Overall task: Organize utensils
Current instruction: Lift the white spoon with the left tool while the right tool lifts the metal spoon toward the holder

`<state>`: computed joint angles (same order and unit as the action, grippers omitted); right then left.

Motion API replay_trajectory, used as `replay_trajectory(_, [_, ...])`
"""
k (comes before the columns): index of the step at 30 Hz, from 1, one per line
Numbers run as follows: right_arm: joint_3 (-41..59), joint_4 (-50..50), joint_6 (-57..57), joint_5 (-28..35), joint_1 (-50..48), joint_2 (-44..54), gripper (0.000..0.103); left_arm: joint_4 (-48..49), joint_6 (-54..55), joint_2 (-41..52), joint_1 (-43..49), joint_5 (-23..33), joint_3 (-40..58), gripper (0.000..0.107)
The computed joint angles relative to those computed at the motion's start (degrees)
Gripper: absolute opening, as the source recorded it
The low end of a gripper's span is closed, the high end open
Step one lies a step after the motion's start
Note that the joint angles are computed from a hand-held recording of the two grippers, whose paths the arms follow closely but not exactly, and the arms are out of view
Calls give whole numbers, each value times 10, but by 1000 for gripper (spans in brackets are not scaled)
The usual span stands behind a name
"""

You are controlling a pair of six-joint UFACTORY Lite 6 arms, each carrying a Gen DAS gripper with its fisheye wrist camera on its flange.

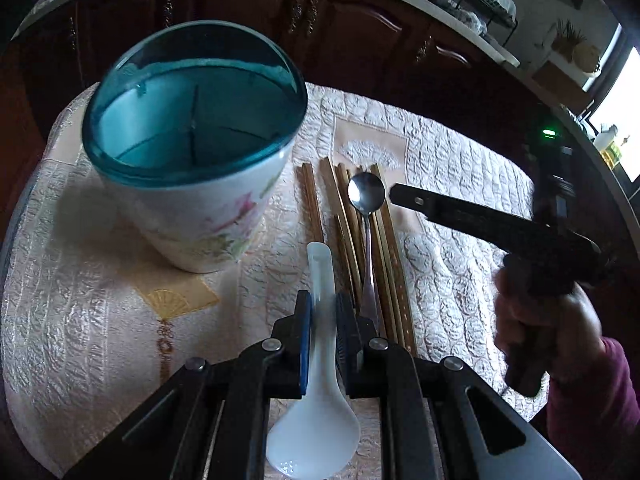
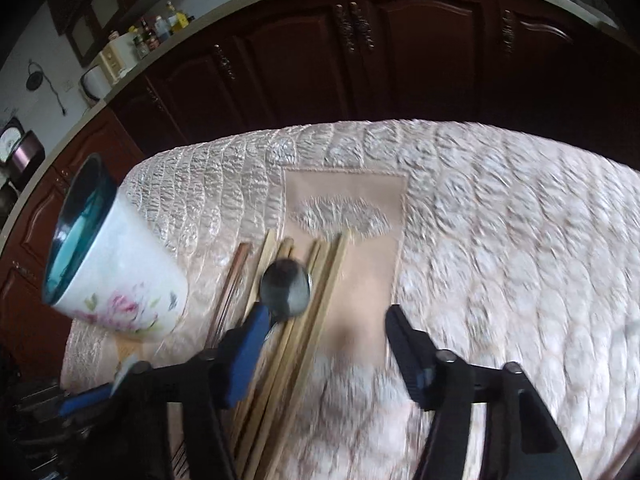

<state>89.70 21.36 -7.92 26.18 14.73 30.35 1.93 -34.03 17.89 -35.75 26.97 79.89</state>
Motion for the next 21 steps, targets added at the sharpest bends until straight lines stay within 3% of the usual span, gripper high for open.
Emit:
replay_trajectory(9, [218,88,-114,81,-13,173,33,23,-16,-39,10,7,-8,13])
replay_trajectory(11, [238,88,-119,81,-10,192,17,24,-17,-40,13,7,-7,13])
replay_trajectory(13, [265,101,-122,102,-10,208,13,22,-17,-37,16,9,-2,13])
replay_trajectory(15, [258,115,-138,105,-6,202,8,23,-18,-37,17,11,0,13])
replay_trajectory(21, [109,153,-176,55,-3,81,4,36,-29,-63,22,10,-10,13])
